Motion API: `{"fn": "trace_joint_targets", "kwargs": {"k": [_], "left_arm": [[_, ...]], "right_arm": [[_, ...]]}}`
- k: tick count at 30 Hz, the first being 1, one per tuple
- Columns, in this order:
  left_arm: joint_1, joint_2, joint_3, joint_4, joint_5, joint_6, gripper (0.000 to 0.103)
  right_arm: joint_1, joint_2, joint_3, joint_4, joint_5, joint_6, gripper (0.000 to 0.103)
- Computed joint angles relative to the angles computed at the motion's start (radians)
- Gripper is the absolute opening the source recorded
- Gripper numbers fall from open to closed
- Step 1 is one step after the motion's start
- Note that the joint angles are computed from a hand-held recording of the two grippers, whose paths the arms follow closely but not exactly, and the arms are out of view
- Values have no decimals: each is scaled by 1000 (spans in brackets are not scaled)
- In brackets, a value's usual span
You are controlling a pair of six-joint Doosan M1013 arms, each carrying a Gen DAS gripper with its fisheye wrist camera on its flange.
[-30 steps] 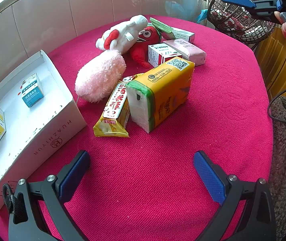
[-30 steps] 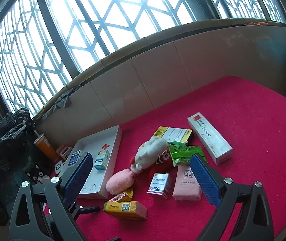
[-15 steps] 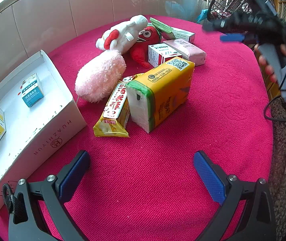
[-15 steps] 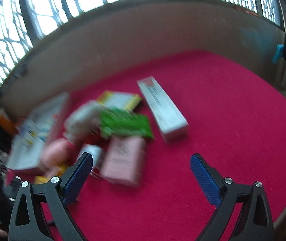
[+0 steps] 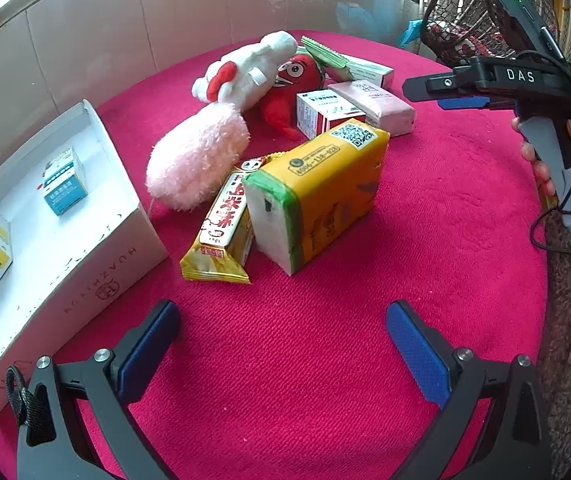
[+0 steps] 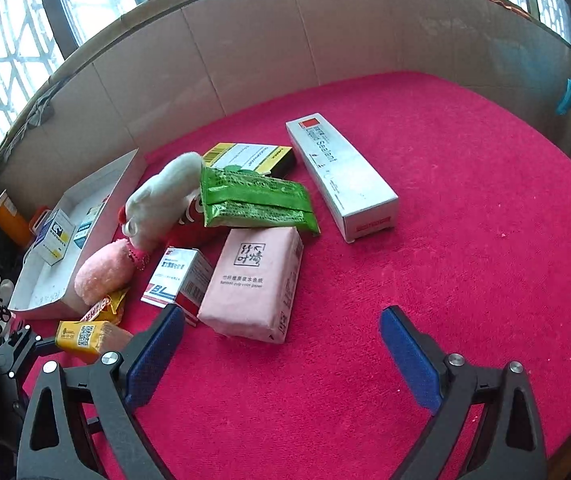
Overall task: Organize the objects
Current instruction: 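Move the left tool to the yellow tissue pack while the right tool approaches the pink paper pack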
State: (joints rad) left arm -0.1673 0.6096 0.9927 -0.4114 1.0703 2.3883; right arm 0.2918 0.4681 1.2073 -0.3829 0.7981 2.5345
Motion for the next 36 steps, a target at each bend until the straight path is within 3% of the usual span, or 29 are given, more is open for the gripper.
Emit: {"fn": "trace_joint_targets", "kwargs": {"k": [5,11,19,25,29,33,36], "left_arm": [[-21,-36,46,38,-84,-26,103],[-20,-32,25,-33,-14,108,103],[-14,37,-103,-159,38,62,103],[-49,91,-198,-31,84,-31,99],[-55,66,-151,-11,35,-20,98],[-51,64,-139,-26,62,-35,98],[-56,39,-90,-31,34,-13,98]], "right_arm": [[-2,6,-5,6,-1,9,100],[-4,-2,10,8,-13,18,100],[-8,-10,27,17,-25,29,100],[-7,-12,31,10,-27,34,100],[-7,-12,31,13,-35,24,100],[-8,-9,28,29,-37,6,100],[-7,-8,27,28,-36,6,100]]}}
